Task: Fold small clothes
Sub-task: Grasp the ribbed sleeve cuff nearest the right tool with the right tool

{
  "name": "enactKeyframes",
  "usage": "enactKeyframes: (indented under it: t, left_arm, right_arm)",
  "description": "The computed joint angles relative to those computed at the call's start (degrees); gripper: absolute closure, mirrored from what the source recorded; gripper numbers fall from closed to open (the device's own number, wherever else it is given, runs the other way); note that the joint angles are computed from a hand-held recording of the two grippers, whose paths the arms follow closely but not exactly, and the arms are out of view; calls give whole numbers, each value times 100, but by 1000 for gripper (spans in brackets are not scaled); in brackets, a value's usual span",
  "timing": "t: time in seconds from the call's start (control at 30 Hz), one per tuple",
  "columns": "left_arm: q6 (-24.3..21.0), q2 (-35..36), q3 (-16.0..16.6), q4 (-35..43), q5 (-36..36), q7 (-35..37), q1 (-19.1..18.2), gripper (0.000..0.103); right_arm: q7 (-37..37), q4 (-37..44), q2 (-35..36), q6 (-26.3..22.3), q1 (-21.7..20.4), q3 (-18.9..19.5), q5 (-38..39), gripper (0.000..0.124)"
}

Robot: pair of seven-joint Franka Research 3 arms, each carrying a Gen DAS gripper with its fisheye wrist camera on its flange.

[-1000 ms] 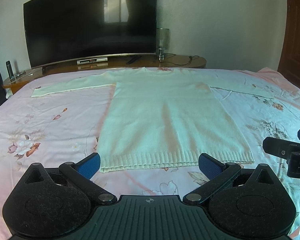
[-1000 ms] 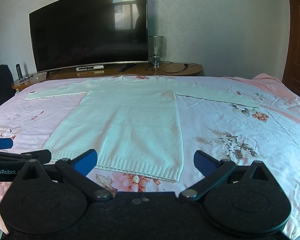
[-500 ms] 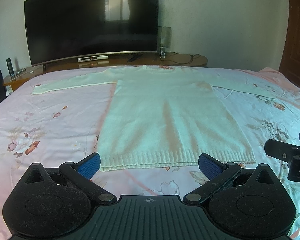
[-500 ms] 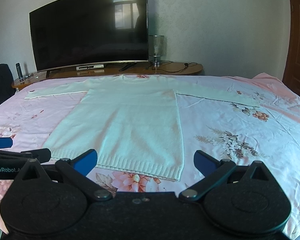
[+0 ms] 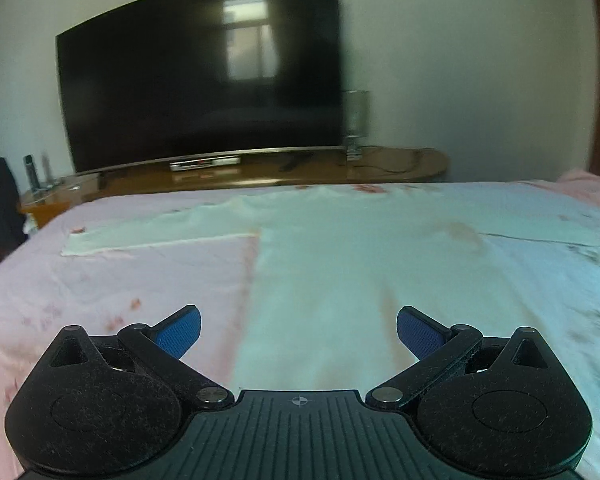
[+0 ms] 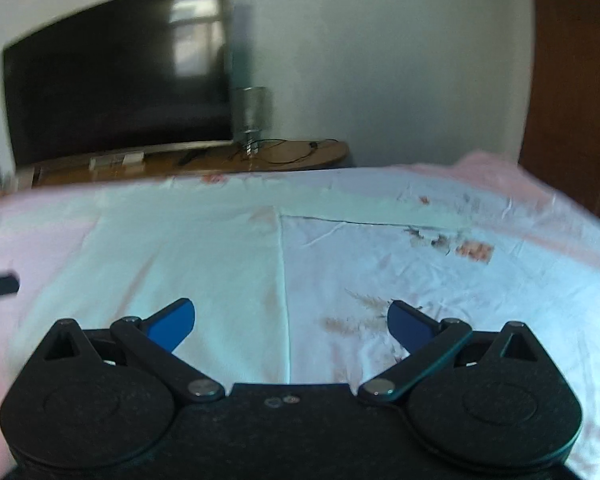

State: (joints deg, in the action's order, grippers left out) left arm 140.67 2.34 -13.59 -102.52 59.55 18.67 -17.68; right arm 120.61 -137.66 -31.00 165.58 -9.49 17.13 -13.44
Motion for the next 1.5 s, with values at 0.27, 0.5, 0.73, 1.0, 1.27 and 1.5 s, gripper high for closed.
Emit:
enactKeyframes:
  t: [0.27,0.5,0.73,1.0,1.27,1.5]
  left_arm:
    - [403,1750,645,1777,-643,646,307,0]
    - [-493,2850,1328,3002,-879,947,115,0]
    - [-408,2991,1549,2837,-984,568,285,0]
    - [-246,3185,1543,3019,-1242,738,382,0]
    - [3,2907,1520,2632,-1342,749,400,0]
    - [70,2680,1469,2285,-1048,624,281,0]
  right_arm:
    - [-36,1775,2451,538,-219,-814,301,30]
    - [223,3306,4264,541,-236,-1392,1609,76]
    - [-406,4275,5446,950,-764,-989,3527,91]
    - [-839,4789,5861,1004,-715,-973,4438,113]
    - [103,5298,6003,317,817,-2906,3153,117]
    - [-353,5972,6162,229,1131,-2624,2300,118]
